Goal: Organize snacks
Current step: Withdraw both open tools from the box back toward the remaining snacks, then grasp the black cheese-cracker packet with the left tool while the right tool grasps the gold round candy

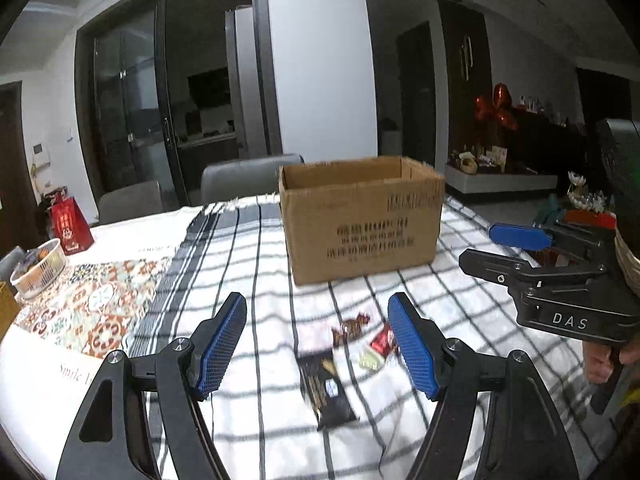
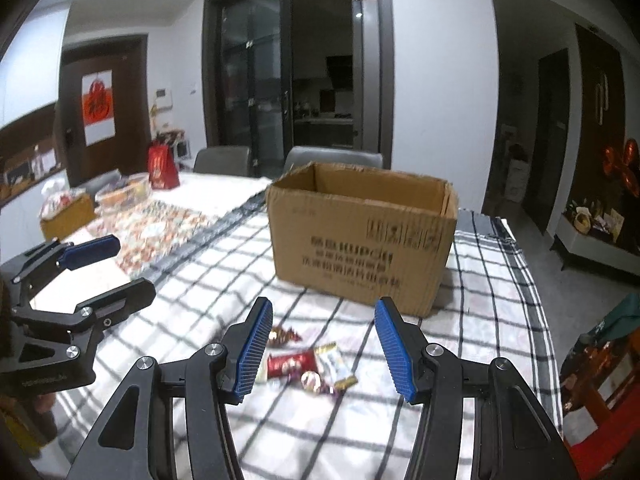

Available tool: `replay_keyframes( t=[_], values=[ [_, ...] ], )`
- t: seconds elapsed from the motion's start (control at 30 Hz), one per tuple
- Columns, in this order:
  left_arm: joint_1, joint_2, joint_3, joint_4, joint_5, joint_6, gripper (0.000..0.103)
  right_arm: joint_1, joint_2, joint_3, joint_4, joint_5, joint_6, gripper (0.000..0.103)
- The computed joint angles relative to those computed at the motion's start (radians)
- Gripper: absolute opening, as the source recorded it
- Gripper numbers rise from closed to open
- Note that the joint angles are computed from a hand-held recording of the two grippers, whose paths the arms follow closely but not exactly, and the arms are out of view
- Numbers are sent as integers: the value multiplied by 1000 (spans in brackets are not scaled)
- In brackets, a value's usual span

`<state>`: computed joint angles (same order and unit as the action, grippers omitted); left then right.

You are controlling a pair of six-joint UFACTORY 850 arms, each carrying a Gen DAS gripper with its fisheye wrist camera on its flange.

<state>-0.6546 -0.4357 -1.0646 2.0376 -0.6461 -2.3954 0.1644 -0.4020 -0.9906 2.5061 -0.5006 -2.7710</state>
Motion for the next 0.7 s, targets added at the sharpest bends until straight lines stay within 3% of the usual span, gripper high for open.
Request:
replay_keyframes(
  t=[0.4,0.7],
  values=[
    [-17,-92,-26,-105,3,53,57,7,-93,-48,-193,67,63,54],
    [21,-153,-80,-120,144,43,43,6,-162,-108,-362,99,182,47]
  ],
)
